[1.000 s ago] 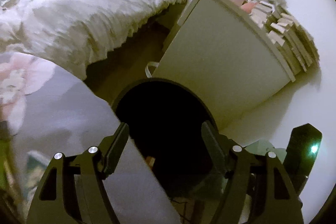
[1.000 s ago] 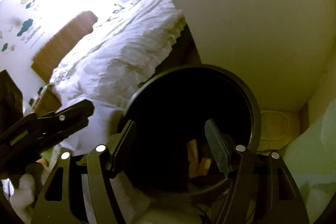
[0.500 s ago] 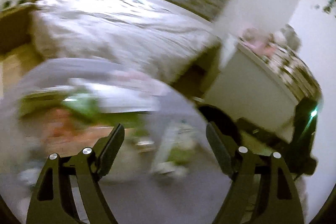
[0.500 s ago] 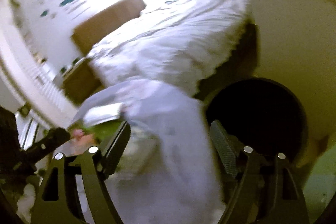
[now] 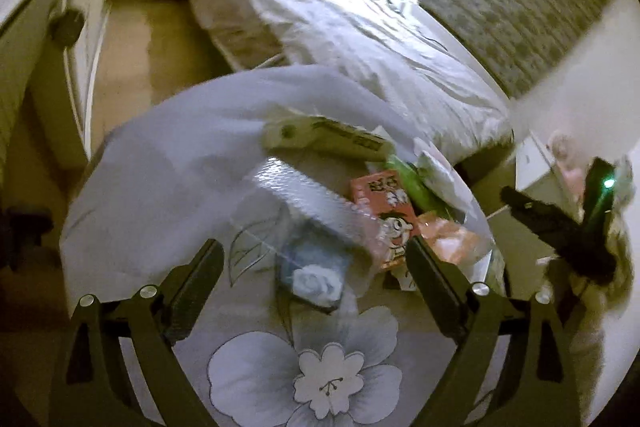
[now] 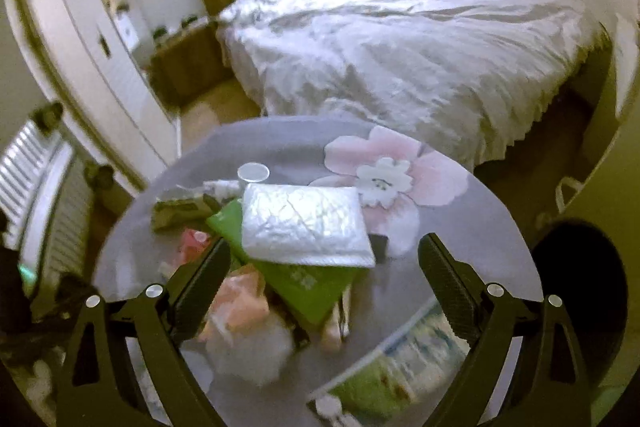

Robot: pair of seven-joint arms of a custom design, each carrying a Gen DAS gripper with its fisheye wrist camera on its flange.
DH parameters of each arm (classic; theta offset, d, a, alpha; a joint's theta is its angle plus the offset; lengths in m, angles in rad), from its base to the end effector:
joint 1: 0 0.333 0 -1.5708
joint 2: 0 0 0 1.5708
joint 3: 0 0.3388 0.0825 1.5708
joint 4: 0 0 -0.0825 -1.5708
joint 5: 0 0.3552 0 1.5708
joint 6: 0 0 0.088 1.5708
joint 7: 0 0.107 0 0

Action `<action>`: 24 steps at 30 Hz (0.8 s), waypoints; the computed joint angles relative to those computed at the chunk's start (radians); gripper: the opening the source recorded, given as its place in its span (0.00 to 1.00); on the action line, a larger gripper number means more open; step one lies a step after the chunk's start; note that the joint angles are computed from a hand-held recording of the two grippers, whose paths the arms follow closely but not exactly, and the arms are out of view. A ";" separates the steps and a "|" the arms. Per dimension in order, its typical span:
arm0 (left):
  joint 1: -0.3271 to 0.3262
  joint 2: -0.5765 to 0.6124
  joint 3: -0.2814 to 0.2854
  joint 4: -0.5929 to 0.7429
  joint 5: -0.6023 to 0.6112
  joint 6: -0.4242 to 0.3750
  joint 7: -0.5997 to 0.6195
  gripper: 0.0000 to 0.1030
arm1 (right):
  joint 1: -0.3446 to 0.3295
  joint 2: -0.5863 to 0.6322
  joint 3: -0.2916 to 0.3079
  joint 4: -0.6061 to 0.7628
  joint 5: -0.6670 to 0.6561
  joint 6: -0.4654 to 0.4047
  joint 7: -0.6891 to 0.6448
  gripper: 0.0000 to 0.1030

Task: Collect trash
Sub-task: 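Return both tools to the table over the remaining trash, then grasp the clear plastic tray with the left tool while the right tool grasps the plastic bag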

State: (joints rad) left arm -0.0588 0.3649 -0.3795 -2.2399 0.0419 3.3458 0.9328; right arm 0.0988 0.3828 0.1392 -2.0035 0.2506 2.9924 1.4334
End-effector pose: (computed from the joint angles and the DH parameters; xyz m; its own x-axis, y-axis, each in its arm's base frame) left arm 0.5365 -0.2389 0.3519 0.0568 -0.8641 0.5001 -0.8043 -0.3364 -0.4899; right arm 0.6261 0.1249 0.3762 0.1559 -0.9771 -0.1449 -0.8251 -0.0482 -0.5629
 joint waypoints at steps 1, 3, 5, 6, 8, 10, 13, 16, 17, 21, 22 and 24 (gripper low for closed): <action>0.055 0.014 -0.056 0.005 0.008 0.002 -0.016 0.88 | 0.023 0.025 -0.022 0.028 -0.025 -0.013 0.012 0.90; 0.150 0.041 -0.153 0.016 0.030 0.000 -0.048 0.88 | 0.067 0.075 -0.065 0.100 -0.074 -0.059 0.050 0.90; 0.174 0.062 -0.179 0.039 0.040 -0.022 -0.061 0.88 | 0.097 0.130 -0.096 0.181 -0.113 -0.125 0.094 0.90; 0.155 0.069 -0.164 0.059 0.031 -0.050 -0.066 0.88 | 0.099 0.154 -0.098 0.216 -0.123 -0.155 0.105 0.90; 0.155 0.091 -0.169 0.086 0.013 -0.083 -0.062 0.88 | 0.099 0.200 -0.099 0.281 -0.138 -0.210 0.120 0.91; 0.132 0.107 -0.154 0.114 -0.023 -0.125 -0.062 0.88 | 0.105 0.236 -0.106 0.336 -0.155 -0.272 0.141 0.94; 0.139 0.120 -0.164 0.116 -0.076 -0.147 -0.047 0.88 | 0.084 0.253 -0.081 0.345 -0.138 -0.284 0.136 0.94; 0.182 0.138 -0.212 0.097 -0.112 -0.098 -0.024 0.87 | 0.048 0.245 -0.040 0.313 -0.094 -0.248 0.107 0.89; 0.179 0.140 -0.207 0.095 -0.113 -0.088 -0.023 0.81 | 0.048 0.244 -0.038 0.308 -0.088 -0.242 0.105 0.86; 0.243 0.175 -0.276 0.082 -0.080 -0.027 -0.026 0.64 | 0.037 0.204 -0.024 0.242 -0.064 -0.186 0.078 0.66; 0.236 0.173 -0.269 0.080 -0.069 -0.019 -0.033 0.63 | 0.025 0.190 -0.010 0.222 -0.049 -0.169 0.064 0.64; 0.270 0.187 -0.304 0.065 -0.032 0.022 -0.050 0.54 | 0.014 0.159 0.008 0.173 -0.022 -0.126 0.050 0.58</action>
